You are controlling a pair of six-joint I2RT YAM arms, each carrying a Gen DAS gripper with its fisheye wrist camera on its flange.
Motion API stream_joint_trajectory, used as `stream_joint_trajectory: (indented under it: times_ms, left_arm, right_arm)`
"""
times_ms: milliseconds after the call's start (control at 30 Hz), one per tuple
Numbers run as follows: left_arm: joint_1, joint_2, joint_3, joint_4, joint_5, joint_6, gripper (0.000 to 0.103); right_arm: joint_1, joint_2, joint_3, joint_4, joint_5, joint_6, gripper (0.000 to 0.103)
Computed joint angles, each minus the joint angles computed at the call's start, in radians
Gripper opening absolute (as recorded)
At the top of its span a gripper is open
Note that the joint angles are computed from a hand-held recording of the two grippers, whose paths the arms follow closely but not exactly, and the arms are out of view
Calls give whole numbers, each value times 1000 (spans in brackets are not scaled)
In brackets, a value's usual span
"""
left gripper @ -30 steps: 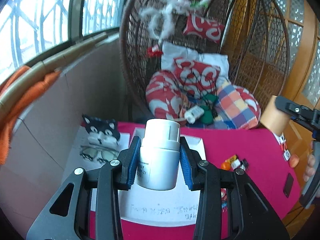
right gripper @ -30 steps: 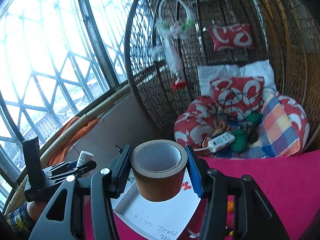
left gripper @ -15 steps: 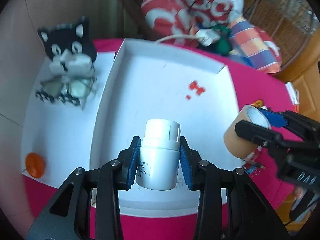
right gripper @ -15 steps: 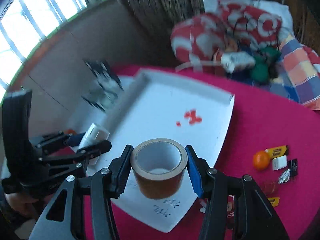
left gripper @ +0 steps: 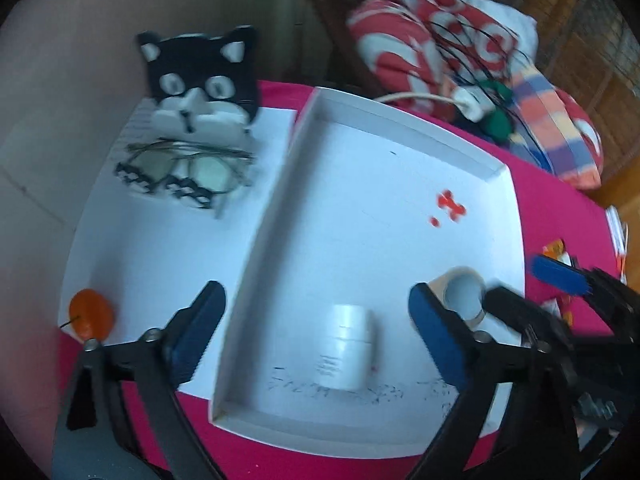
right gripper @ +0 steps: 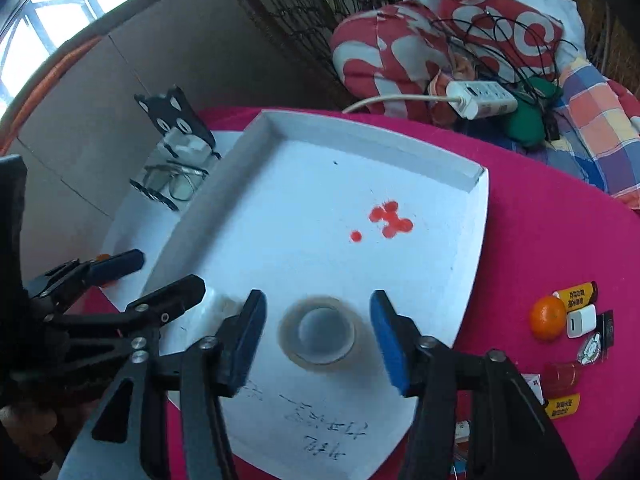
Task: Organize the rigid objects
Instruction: 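Open both tools to drop the bottle and tape roll into the tray, then grasp the BL medicine box with the left tool while the right tool grasps the black charger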
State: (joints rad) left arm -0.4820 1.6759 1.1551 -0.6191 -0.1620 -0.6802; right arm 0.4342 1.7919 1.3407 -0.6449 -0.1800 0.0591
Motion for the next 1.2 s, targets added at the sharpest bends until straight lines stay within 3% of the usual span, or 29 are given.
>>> stream_joint_trajectory:
  times_ms: [33,233,433,600,933,1100,1200]
  left_arm:
    - [4,-16,-13,11,-2,-8,94]
    - [-35,-62,-19,25,-66,-36,94]
    - [-120,-64,48,21,-131,-60,94]
    - [-224,-8,149,-10,-198,-67,94]
    - [-385,179,364,-53,-202,-118,94]
    - [-436,290,466,-62,-140,-117,94]
    - [-458,381,564,-95,-90,-64,94]
  right_arm:
    - [3,-13,-11,15,8,2,103]
    - [10,-113,-64,42,53,-6,103]
    - [-59,-253,-119,47,16,-46,103]
    - [-215,-369,-159,42,-57,-88,103]
    - [-637,-389,-148,0,-231,-211,103]
    - [-812,-321,-134,-18,-267,-262,103]
    - [-893,-276,-119,-53,-297,-301,103]
